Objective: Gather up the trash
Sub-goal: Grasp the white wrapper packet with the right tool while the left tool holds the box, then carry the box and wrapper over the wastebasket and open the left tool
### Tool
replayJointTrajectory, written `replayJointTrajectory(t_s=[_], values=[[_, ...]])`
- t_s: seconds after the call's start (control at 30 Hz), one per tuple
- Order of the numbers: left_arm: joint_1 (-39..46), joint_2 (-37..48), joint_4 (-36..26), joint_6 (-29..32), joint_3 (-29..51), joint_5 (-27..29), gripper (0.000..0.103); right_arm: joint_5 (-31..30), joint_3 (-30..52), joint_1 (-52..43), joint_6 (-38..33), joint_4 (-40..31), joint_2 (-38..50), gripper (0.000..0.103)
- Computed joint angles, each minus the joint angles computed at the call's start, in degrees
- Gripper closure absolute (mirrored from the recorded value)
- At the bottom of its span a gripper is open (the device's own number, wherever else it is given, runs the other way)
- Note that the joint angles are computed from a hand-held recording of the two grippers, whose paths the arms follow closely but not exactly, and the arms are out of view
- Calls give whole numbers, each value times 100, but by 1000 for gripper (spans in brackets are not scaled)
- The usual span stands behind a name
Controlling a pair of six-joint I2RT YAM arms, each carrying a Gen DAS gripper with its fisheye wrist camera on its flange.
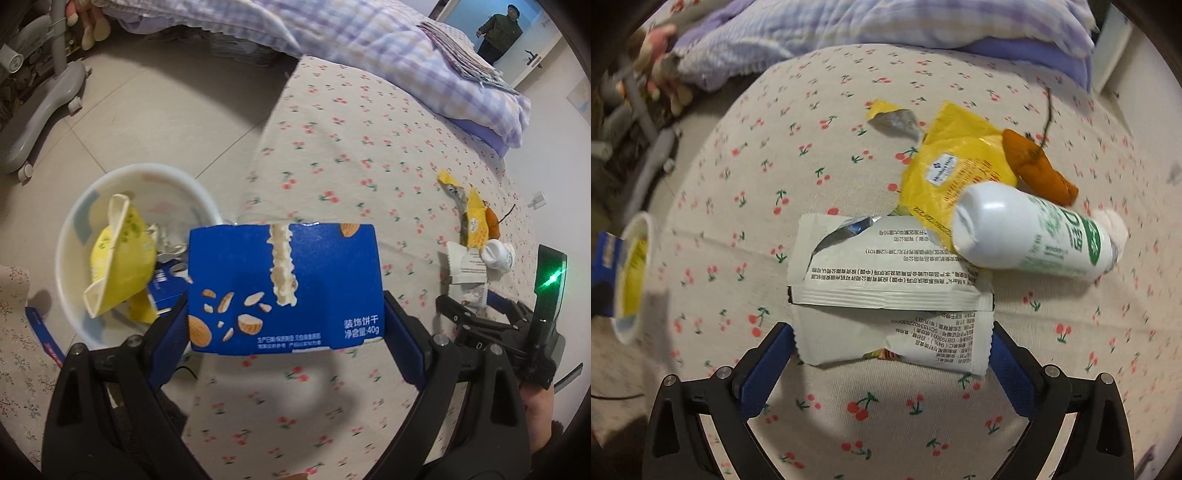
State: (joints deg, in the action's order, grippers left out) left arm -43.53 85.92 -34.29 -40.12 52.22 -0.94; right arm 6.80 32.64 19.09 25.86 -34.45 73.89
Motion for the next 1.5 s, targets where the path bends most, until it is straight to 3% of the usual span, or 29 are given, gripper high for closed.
replayJointTrajectory(t_s=[0.17,0.33,0.77,1.13,1.23,1.5], values=[[245,-332,-70,121,-294,49,9,152,48,223,236,-2,81,2],[467,-591,-113,228,-487,116,9,147,152,412,342,-160,-24,14],[1755,-1287,-276,778,-1029,598,9,-404,431,1033,766,-685,-939,15],[2580,-1001,-3,1359,-1144,1109,9,-407,1143,2076,1252,-176,-47,15],[2614,-927,23,1592,-1129,979,8,-416,1335,2231,1288,-63,200,15],[3002,-1443,-91,2277,-1421,1337,1,-401,1746,2299,1163,154,686,15]])
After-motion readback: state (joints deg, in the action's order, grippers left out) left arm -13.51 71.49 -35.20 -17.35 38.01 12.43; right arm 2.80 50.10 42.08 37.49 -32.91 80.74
